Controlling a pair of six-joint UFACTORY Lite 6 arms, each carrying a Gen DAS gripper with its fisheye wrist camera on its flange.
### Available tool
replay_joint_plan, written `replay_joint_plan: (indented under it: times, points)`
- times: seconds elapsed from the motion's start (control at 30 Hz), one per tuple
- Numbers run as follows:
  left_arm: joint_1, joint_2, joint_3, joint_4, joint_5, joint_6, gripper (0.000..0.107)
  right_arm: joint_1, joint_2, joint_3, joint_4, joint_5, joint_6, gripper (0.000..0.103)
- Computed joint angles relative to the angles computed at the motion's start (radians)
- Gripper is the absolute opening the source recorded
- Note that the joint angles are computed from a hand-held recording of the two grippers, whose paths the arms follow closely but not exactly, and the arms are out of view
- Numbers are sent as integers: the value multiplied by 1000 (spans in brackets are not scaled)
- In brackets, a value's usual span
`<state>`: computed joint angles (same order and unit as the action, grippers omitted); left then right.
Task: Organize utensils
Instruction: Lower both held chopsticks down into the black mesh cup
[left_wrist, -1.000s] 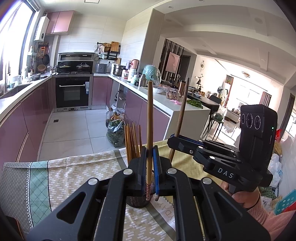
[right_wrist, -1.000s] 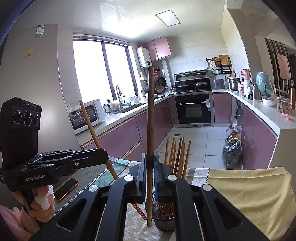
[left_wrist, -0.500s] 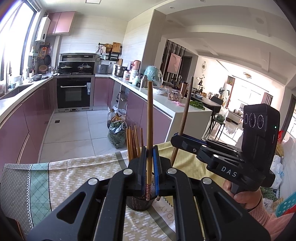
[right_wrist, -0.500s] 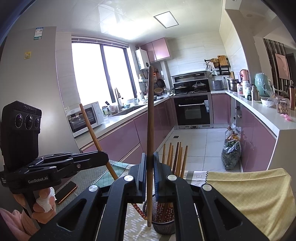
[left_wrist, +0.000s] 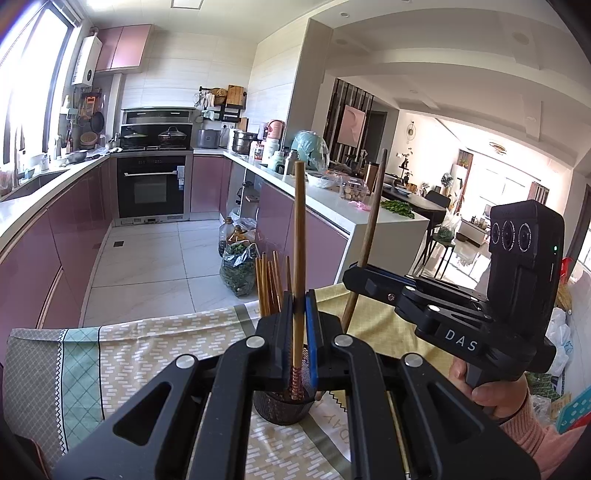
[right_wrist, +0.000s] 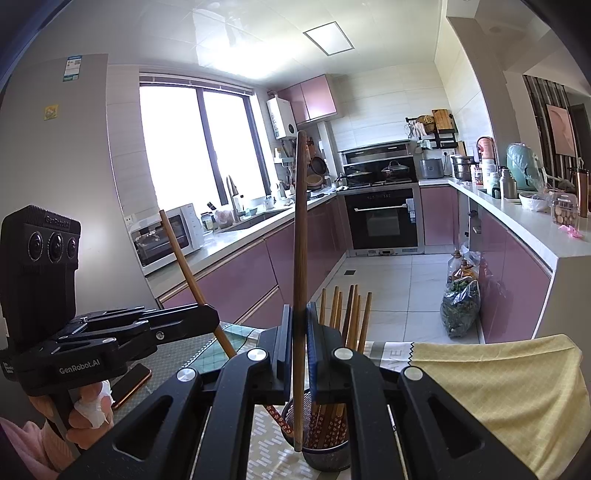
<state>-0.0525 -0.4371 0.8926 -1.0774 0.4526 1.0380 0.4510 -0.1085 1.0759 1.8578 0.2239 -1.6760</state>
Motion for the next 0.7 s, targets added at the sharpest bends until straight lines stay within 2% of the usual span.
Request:
replay_joint_plan:
  times: [0.7]
  points:
    - [-58,69,54,75,-58,-90,7,-12,20,17,-2,-8,19,6]
